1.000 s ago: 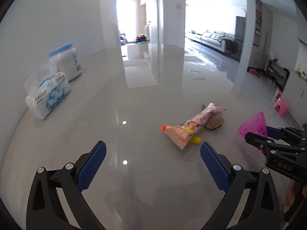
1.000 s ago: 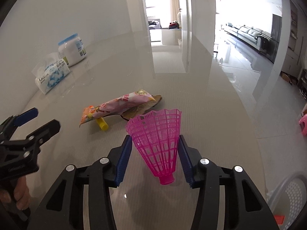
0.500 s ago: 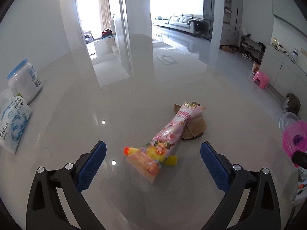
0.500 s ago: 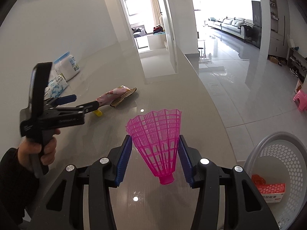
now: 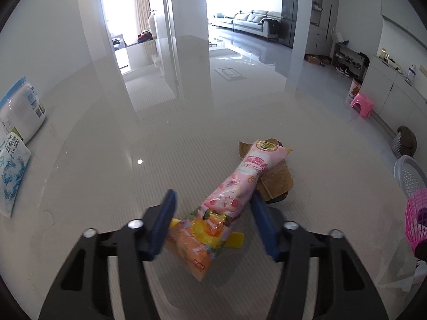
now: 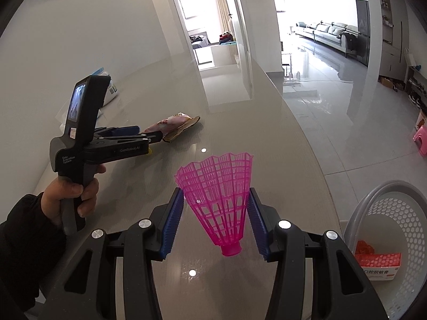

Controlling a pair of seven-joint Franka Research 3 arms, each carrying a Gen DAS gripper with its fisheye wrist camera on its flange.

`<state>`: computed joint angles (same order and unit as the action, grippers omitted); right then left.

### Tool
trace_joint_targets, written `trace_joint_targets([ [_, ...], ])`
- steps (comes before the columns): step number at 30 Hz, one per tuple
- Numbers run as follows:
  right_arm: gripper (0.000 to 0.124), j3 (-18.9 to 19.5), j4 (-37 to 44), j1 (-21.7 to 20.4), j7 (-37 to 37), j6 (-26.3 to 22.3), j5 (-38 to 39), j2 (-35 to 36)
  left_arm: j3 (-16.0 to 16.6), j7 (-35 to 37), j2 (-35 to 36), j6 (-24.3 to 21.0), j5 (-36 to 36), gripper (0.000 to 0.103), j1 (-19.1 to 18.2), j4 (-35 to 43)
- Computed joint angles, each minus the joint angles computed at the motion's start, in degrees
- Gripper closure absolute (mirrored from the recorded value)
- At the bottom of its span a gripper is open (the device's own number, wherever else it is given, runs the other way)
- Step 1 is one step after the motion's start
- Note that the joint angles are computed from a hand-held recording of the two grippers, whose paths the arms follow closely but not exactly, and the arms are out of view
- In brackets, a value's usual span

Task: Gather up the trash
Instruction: 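Grasp the pink snack wrapper with the left gripper while the right gripper holds the shuttlecock, then carry the shuttlecock and snack wrapper over the grey bin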

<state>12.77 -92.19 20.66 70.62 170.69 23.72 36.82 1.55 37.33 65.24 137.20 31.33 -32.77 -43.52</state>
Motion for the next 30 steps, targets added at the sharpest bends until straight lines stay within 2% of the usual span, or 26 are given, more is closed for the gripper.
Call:
trace_joint_targets([
  [2,0.077,-0.1,-0.32,0.07,0.1,0.07,0.06,-0.2,0.15,-1.18,-0.93,0.8,0.05,0.067,-0.05,-1.61],
  [6,0.077,0.5,-1.41,-0.45,-0.12,0.55,0.67,-0.86,1.1,-6.3,-6.09,4.38,2.49,0.079,-0.6,-10.04],
  [12,0.077,1.38,-1.76,-1.25,-0.78,0.93,1.58,-1.1,2.92,-15.29,-13.69,6.2,8.65,0.08,-2.73,-20.49],
  [20,0.077,5.37,-4.94,-4.83,-4.63,3.33,5.24,-2.8,1.07,-24.57,-21.51,5.79,16.38,0.08,-4.8,-29.78],
  [25,0.077,7.59,-6.8,-7.45,-7.23,4.48,7.93,-3.66,-0.66,-28.06,-22.3,4.48,19.41,0.08,-6.36,-30.24],
  [30,0.077,13.38,-11.58,-13.42,-13.03,7.11,12.78,-5.84,-2.19,-28.37,-20.44,3.49,20.71,0.08,-8.19,-26.8],
])
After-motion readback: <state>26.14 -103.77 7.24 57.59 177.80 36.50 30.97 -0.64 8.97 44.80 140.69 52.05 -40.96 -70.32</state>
